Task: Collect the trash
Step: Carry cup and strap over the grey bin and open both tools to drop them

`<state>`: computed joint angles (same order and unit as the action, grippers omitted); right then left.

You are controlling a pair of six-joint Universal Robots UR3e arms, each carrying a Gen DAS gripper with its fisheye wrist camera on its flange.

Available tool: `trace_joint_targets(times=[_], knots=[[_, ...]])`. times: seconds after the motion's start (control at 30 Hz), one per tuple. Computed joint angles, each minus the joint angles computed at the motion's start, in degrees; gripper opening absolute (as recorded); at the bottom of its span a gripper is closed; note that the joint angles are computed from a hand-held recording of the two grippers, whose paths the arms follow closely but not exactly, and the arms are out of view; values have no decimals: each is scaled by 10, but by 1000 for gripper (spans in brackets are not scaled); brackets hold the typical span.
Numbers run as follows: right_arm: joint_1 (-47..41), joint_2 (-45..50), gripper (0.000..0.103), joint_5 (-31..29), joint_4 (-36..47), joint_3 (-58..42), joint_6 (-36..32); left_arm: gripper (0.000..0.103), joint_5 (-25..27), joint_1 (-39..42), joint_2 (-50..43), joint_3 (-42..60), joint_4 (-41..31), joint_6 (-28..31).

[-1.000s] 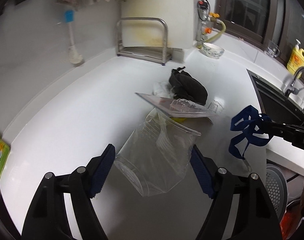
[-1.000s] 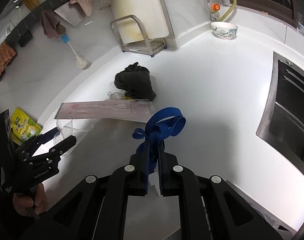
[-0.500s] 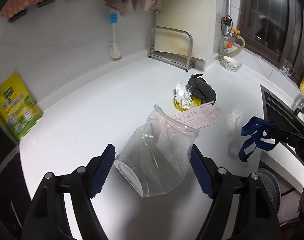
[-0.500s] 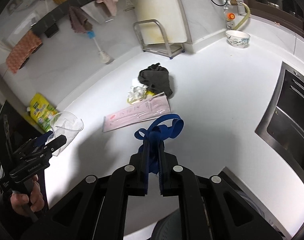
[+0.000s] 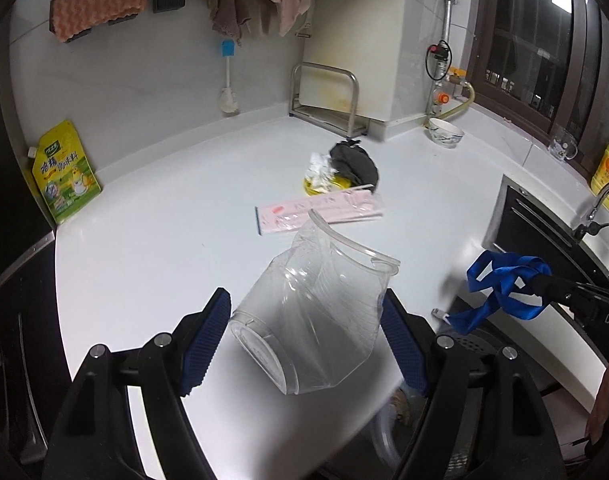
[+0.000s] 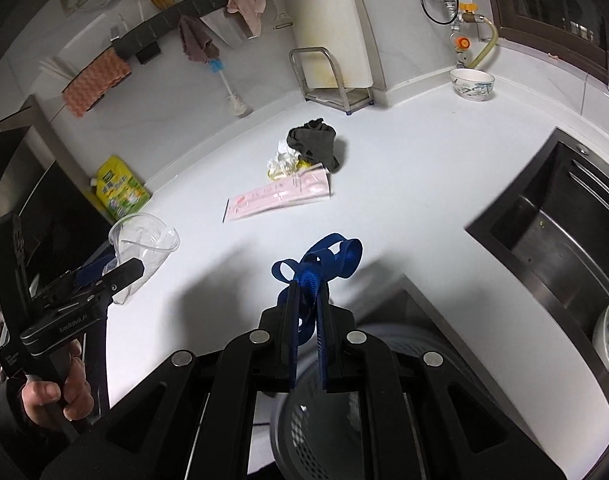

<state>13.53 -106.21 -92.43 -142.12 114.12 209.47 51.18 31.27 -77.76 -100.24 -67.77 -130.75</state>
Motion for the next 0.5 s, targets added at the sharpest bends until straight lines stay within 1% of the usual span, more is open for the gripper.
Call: trace_joint_targets(times=[0.13,0.27,0.4,0.5], knots=[[-7,-92,8,15,32,67,-19,74,-13,21,108,-62,-70,25],[-25,-183,8,44,71,134,-41,74,-27,48,227,-108,-173,63],[-48,-259,8,72,111,188,-60,74,-15,55,302,-132,-255,89],[-79,-322,8,100,155,225,-74,74,8,37,335,-155,-278,94]])
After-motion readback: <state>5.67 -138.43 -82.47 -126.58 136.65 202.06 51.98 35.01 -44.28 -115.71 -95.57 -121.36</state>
